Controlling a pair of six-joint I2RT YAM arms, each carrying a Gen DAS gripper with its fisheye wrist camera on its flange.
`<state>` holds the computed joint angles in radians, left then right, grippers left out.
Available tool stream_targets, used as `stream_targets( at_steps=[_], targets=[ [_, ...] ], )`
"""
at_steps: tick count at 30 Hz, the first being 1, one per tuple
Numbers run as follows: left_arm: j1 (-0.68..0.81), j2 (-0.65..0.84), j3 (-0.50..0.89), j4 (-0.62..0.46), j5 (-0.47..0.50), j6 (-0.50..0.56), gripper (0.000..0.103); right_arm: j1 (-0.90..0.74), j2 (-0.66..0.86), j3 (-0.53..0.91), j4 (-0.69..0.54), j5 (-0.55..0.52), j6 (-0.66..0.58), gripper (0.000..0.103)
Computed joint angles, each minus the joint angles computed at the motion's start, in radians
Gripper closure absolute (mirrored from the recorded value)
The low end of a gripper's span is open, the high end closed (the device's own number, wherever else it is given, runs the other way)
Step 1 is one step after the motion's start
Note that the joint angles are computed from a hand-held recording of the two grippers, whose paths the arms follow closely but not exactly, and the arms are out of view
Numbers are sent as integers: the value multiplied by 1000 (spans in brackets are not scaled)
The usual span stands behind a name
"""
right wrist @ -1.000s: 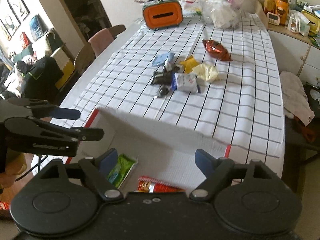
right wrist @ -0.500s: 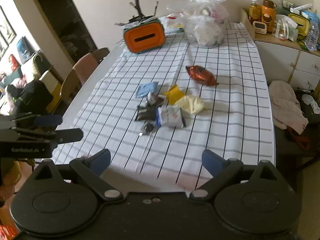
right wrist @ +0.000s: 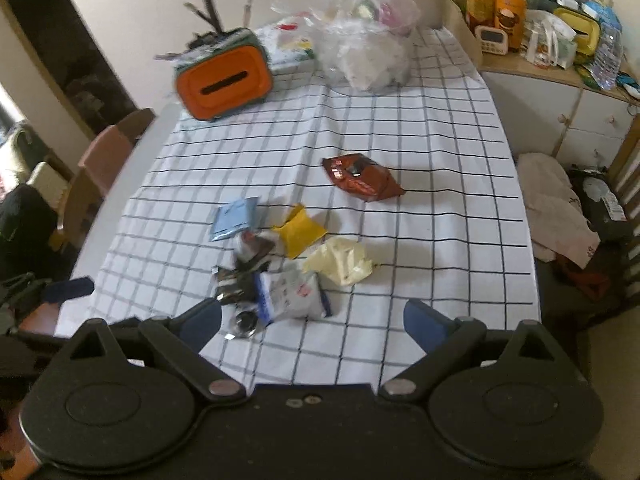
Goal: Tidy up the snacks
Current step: 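Move both tools back over the remaining snacks, then grasp the cream bag with right tool while left tool grasps dark round candy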
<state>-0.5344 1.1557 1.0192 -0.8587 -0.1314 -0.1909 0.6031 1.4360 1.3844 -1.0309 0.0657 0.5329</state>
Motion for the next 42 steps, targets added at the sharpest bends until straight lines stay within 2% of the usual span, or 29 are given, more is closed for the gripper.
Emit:
stream_targets(
  at_steps=[11,17,27,28,31,36,40,42],
  targets=[
    [43,218,-18,127,109,101,20,-106,258,87,75,-43,30,7],
    [47,284,-46,206,117,85,20,-124,394,135,112,-51,63,9],
    [33,394,-42,255,140,101,22,-142,526,165,158,-89,87,14],
    [33,402,-43,261,142,101,24,-141,535,169,160,-93,87,15],
    [34,431,-34,262,147,102,41,-141,555,165,171,-103,87,17],
    [29,451,-45,282,132,99,48,-141,570,148,198,-121,97,24],
    [28,447,-61,298,119,101,57,-138,575,137,206,-131,101,34],
    [35,442,-68,304,128,101,57,-135,570,127,212,-126,103,36]
  ],
)
